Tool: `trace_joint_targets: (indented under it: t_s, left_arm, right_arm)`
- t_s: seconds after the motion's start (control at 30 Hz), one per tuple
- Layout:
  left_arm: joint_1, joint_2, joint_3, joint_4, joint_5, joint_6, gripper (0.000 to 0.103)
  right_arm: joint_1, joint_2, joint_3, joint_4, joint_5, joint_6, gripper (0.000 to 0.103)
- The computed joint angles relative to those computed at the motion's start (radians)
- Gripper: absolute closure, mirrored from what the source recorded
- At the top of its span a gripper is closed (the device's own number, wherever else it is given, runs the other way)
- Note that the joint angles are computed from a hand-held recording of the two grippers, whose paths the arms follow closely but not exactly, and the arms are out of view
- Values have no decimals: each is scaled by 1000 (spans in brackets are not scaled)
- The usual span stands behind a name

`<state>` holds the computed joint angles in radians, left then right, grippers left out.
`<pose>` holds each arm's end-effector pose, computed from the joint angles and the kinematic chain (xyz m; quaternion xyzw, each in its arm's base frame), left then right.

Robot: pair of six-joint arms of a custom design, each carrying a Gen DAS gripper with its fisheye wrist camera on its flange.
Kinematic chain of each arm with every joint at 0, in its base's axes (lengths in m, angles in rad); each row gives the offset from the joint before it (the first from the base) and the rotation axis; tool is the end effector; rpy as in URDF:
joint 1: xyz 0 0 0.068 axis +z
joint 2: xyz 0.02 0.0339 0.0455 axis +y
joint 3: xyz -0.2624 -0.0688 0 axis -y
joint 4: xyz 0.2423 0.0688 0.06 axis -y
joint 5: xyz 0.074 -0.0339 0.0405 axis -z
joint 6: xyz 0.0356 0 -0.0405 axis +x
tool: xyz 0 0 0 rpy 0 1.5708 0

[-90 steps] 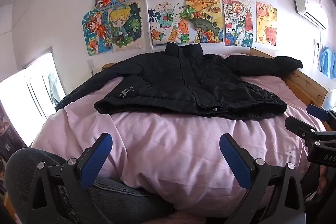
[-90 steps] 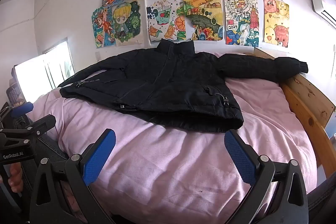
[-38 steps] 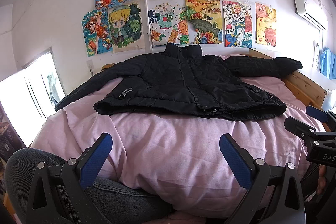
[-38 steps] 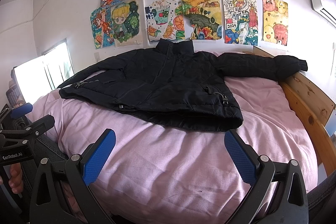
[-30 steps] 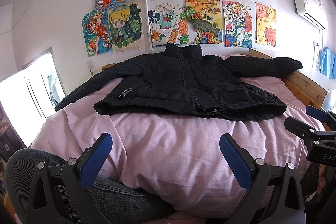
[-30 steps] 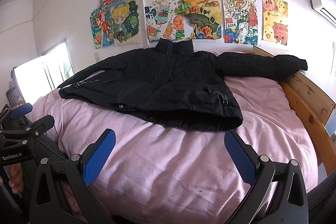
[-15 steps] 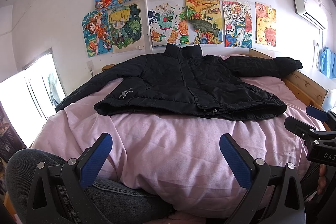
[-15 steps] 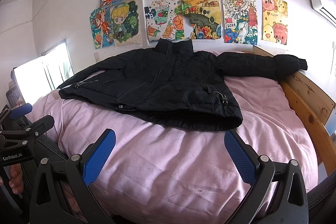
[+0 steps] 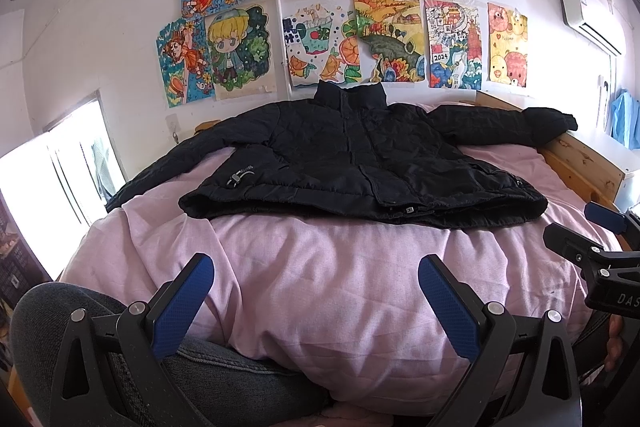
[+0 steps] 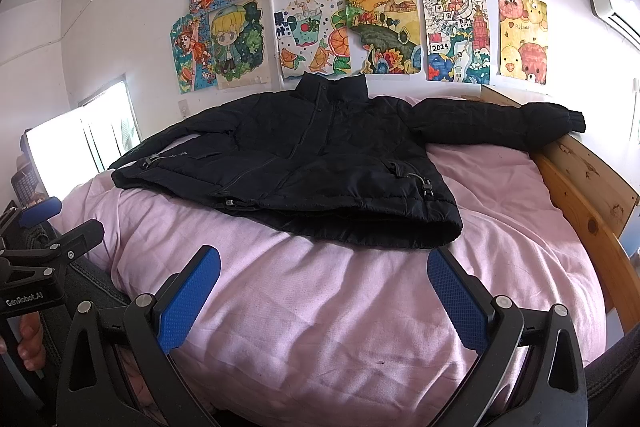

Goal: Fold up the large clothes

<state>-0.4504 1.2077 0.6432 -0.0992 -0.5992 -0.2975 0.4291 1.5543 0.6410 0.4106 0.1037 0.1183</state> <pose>0.2294 -0.0886 0.2162 -0.0633 0.8662 0.0940 0.4866 0.2808 0.1244 0.1680 -0.1070 0.8533 0.0945 0.5015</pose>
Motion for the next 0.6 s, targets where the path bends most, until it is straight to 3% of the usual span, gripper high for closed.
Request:
trace_joint_targets:
  t_s: [0.17, 0.27, 0.4, 0.6]
  left_arm:
    - [16, 56, 48, -31, 7, -6, 0]
    - [28, 89, 105, -92, 28, -14, 0]
    - [73, 121, 208, -157, 129, 46, 0]
    - [114, 226, 433, -250, 210, 122, 0]
  right_arm:
    - [-17, 23, 9, -13, -1, 5, 1]
    - [-14, 41, 64, -95, 19, 22, 1]
    - [-49, 57, 175, -281, -21, 31, 1]
    - [-114, 14, 307, -429, -75, -52, 1]
